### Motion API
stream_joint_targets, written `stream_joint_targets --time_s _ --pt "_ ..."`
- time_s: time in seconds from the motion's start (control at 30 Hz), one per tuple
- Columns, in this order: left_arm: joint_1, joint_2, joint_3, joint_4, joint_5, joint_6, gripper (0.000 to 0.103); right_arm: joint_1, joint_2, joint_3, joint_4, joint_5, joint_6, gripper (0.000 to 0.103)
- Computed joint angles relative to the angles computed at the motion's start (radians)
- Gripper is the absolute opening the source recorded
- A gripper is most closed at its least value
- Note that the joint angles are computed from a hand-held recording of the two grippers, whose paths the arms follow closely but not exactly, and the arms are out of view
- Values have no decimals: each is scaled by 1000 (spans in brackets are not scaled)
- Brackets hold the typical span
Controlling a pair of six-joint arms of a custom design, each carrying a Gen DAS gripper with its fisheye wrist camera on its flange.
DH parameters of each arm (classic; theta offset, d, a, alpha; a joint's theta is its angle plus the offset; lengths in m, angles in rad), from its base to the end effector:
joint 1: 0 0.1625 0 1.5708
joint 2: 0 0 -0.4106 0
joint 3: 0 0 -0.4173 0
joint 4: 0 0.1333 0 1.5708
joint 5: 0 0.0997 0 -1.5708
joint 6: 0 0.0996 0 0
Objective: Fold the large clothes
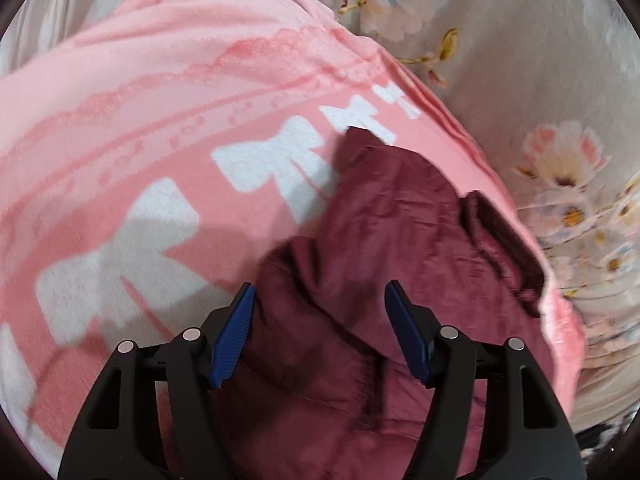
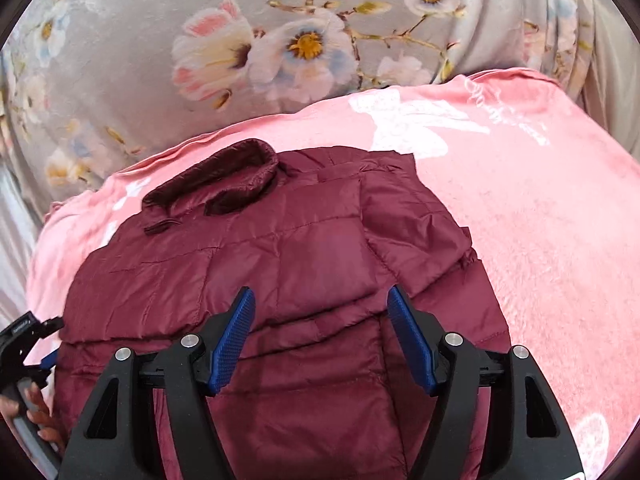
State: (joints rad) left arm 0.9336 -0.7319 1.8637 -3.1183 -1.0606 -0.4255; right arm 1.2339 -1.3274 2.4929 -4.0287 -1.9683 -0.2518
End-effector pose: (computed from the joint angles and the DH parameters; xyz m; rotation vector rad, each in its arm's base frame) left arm -0.2162 -0.5978 0.0199 0.1417 2.7805 -0.8728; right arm -0.0359 -0.3892 0.2481 -0.3993 -2.0398 1.3632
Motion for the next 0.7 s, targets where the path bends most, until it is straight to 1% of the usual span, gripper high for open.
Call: stream_joint_targets --time_s 0.07,0.13,0.27,0.3,0.37,0.47,0.6,0.7 --pt "0 -10 6 0 -44 -17 64 -27 -23 3 41 39 31 68" --pt "1 -14 3 7 -81 -30 64 -46 -35 -2 70 62 64 68" --pt "13 -20 -5 13 -135 -67 64 -54 -27 -9 54 43 71 68" --pt "18 -25 -2 10 -156 -79 63 -60 -33 -7 56 48 75 68" --pt "25 -48 22 -38 -201 -101 63 -72 -46 -1 55 63 76 68" --pt "21 -69 49 -103 -219 -111 63 -85 -56 3 59 80 70 68" --pt "36 -52 19 -49 -296 -145 63 -86 -57 -4 78 89 69 68" --pt "41 -28 11 -23 -314 -163 63 -86 -58 -3 76 88 61 68"
